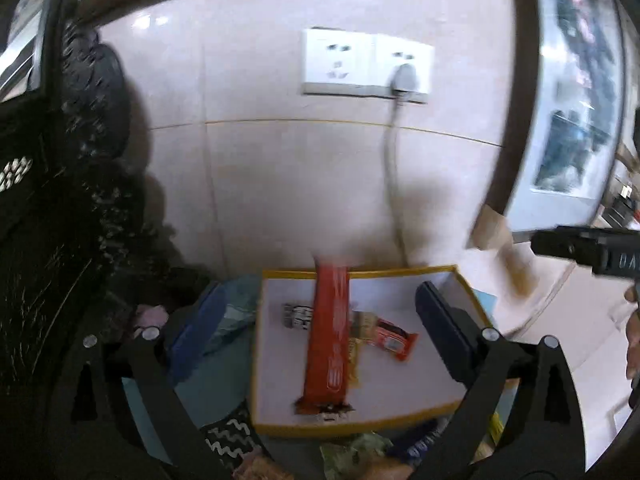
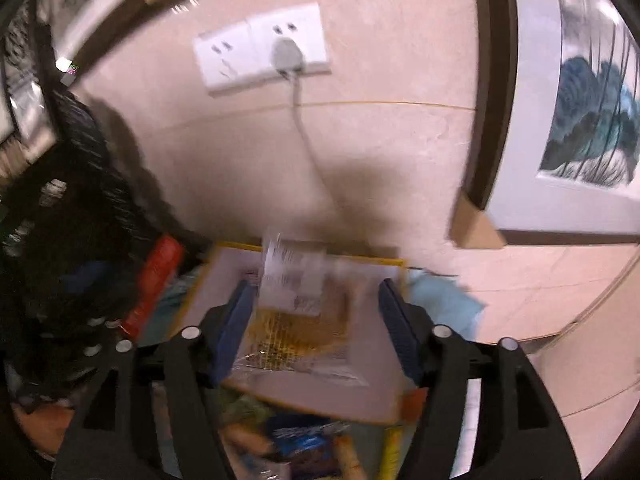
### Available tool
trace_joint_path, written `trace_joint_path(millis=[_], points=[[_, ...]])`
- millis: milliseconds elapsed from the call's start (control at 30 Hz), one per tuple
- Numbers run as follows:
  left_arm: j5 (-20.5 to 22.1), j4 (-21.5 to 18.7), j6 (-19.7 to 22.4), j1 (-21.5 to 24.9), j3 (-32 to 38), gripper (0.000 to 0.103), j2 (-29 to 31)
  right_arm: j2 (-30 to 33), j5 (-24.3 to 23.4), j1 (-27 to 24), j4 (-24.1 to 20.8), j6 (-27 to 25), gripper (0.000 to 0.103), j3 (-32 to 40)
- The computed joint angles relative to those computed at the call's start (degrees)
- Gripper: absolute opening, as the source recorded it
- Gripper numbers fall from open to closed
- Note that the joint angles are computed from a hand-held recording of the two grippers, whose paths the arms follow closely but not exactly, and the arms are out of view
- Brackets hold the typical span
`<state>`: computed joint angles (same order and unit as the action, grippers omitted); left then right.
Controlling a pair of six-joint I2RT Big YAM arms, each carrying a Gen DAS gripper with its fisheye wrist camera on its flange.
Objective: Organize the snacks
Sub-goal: 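Place both snacks into the yellow box and release them, then grasp the cracker packet with the left gripper while the right grasps the yellow bar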
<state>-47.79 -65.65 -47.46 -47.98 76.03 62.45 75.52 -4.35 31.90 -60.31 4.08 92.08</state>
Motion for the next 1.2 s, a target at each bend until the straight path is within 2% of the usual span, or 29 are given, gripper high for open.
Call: trace_joint_path(millis=[67,167,233,367,467,600,667,867,1000,1200], points=[[1.32,-0.3,-0.91,-0.13,-1.45,0.097,-1.13,-1.03,-0.83,-0.44,0.55,0.05,0.066,-1.85],[-0.6,-2.68,-2.44,-2.72,-3.69,0.097,-2.4,-2.86,-0.03,-0.48,-0.03,-0.86,0.066,-5.34],[-0.74,-4.5,-5.07,-5.08,-5.63,0.097,-3.39,-4.82,0.61,-0.61,-0.34,-1.09,0.066,-9.04],[-1.01,-7.48,-12.89,-12.53,-10.84,0.097,-4.65,-8.91,1.2,-0.98,-1.77,-0.27,0.066,-17.11],[-0.04,-8.96,-19.15,-19.87,-15.11,0.097,-4.2,-12.35,1.31,-1.91,-2.54,1.0,0.066,-25.06],[4.25,-10.15,-23.46,-27.88,-20.17,0.097,-0.96,-15.95,-0.77,-5.3,-2.92,4.03,0.066,-33.72],[6.33,-10.13,-26.38,-30.6,-22.68,0.097,-0.19,-17.58,0.48,-5.95,-2.91,3.57,0.066,-36.8],[8.3,-10.36,-29.97,-32.2,-26.05,0.097,-0.42,-18.34,3.03,-5.88,-3.15,2.74,0.066,-39.4],[8.49,-8.19,-27.86,-31.2,-27.17,0.097,-0.22,-16.79,5.32,-4.23,-1.33,1.93,0.066,-39.42],[9.51,-5.16,-25.64,-29.68,-28.19,0.097,-0.15,-12.43,5.24,-5.21,1.97,2.63,0.062,-39.48]])
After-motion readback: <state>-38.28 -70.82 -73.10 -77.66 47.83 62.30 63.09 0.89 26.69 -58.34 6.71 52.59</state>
